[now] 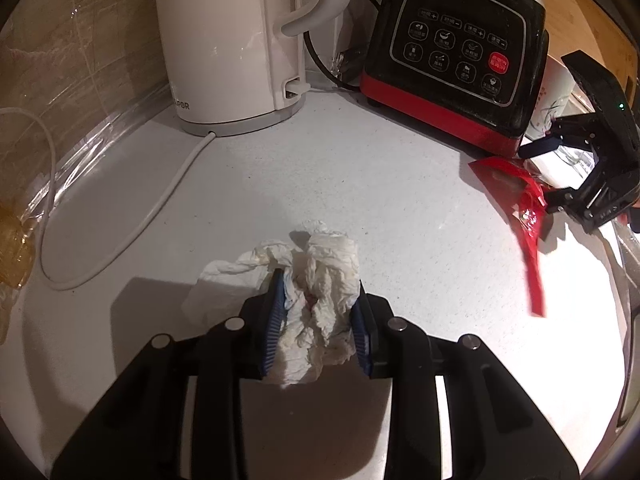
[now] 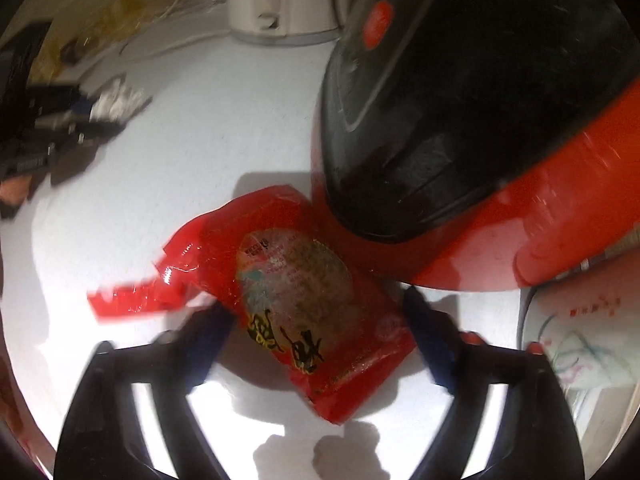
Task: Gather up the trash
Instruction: 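Carry the tissue to the green basket with left tool while right tool lifts the wrapper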
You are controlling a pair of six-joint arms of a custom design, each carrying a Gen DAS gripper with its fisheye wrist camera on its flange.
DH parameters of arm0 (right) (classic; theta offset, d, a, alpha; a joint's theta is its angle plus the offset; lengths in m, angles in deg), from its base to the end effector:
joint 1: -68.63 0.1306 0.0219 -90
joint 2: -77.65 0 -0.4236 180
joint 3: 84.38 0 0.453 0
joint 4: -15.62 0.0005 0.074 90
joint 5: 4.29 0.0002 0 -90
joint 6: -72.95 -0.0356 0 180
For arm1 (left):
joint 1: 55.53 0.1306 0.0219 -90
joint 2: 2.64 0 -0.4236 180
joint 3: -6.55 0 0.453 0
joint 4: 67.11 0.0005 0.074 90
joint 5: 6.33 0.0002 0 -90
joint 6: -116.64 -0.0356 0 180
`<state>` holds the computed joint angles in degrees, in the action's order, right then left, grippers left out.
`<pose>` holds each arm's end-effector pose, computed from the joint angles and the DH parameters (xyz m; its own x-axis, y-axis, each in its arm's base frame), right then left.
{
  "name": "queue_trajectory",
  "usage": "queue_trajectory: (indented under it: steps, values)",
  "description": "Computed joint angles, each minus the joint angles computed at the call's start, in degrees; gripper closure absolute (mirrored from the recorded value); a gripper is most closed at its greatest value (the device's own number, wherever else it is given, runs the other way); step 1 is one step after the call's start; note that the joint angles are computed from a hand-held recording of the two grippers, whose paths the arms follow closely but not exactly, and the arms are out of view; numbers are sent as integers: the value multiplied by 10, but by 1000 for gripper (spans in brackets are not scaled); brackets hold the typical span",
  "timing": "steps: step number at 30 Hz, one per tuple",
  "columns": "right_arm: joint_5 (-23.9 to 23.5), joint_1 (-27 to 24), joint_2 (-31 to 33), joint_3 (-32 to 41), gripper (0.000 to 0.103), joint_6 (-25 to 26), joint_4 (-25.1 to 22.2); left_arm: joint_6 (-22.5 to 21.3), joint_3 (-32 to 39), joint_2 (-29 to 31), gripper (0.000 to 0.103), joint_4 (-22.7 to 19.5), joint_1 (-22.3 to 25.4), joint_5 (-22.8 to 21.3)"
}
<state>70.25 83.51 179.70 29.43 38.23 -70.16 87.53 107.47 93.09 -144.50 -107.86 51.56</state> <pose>0.5616 0.1585 0.5330 -0.2675 -0.8908 -0.3674 -0.9451 0.3169 -0.0803 0.3489 -0.4217 0.4938 -0.7821 -0.1980 -0.5909 -0.2305 0.9728 -0.0209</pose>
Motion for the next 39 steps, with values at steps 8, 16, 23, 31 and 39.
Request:
queue_trajectory:
  steps: [8,16,23,31,39]
  values:
    - [15,6,-37,-42,81,-77,68,2,1,0,73,0,2,2]
    - [-43,-39,-90,-89,94,-152,76,10,-23,-22,81,44,4,24]
    - [-111,-50,-181,-171,95,-277,108,12,-31,-43,84,61,-11,16]
    - [-176,-79,-316,-246,96,-369,109,55,-7,-61,84,21,-66,-23]
    - [-286,-199,-436,-274,96,-322,-20,190,117,2,84,-135,-188,-74]
